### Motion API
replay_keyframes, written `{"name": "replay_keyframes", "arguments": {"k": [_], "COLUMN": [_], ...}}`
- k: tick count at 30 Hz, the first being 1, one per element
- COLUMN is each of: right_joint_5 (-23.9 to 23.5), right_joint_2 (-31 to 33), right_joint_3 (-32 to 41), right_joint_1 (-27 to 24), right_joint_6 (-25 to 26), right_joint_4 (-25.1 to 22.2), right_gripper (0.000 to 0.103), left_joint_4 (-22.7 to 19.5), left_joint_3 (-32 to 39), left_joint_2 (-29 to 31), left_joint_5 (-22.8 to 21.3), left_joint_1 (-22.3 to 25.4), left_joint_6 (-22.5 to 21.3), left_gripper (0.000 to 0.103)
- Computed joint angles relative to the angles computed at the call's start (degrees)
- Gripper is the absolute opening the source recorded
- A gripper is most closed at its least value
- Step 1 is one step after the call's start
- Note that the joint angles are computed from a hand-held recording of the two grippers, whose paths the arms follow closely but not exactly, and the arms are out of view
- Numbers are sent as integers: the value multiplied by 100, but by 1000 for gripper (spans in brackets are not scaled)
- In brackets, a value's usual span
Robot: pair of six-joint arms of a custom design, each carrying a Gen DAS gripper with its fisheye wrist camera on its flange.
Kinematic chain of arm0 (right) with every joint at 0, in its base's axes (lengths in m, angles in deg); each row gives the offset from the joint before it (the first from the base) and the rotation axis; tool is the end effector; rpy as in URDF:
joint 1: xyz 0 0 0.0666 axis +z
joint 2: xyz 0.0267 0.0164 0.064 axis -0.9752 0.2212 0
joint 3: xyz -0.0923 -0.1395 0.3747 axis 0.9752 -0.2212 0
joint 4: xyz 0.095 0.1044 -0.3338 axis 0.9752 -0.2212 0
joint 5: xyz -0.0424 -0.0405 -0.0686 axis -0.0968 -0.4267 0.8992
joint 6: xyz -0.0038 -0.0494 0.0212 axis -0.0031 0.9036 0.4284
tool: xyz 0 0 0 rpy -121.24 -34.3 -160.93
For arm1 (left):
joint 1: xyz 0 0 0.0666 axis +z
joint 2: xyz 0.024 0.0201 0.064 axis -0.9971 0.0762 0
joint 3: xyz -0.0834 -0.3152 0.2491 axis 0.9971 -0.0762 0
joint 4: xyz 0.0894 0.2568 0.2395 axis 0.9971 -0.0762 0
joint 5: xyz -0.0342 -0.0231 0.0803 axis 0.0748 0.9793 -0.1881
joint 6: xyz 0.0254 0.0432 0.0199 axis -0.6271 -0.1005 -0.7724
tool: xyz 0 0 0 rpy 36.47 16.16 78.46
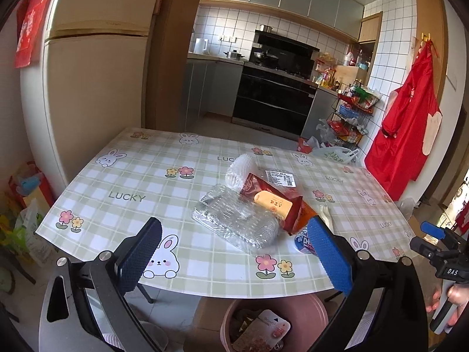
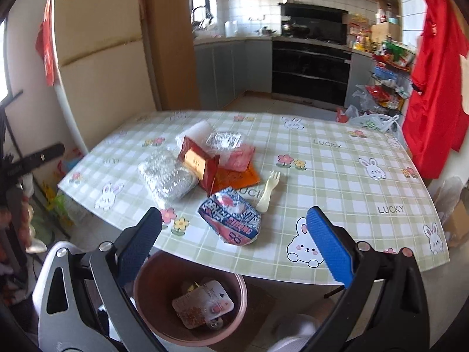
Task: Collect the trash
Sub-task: 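Raise both tools back above the table, then grasp the blue snack packet with the right gripper while the left gripper moves toward the clear tray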
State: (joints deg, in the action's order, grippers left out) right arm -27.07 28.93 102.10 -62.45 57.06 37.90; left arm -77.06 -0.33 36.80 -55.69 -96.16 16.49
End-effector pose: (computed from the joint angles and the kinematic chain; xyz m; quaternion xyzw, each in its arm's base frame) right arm 0.4815 0.1362 0.4812 -0.2568 0.8734 0.1346 0.3914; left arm 0.3527 -0.0552 0.4922 -0.1821 0.8605 -0.0114 0.4757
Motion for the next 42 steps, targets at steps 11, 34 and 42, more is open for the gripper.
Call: {"name": "replay_keyframes", "arguments": {"k": [11, 34, 42], "right_joint_5": [325, 541, 144], "right_joint_2": [1435, 2821, 2597], "right_joint_3": [897, 2430, 2395], "right_joint_1": [489, 649, 525], "right_joint_6": [1055, 955, 541], "right_joint_4": [-919, -1770, -1628], "right_gripper": [82, 44, 14], "left_joint_4": [62, 171, 176], "left_joint_3": [-171, -205, -219], "left_joint_2": [322, 1007, 965], "left_joint_5": [495, 1266, 1310], "left_joint_1": [353, 524, 527], "left_joint_6": [111, 151, 203], "left_gripper": [97, 97, 97]}}
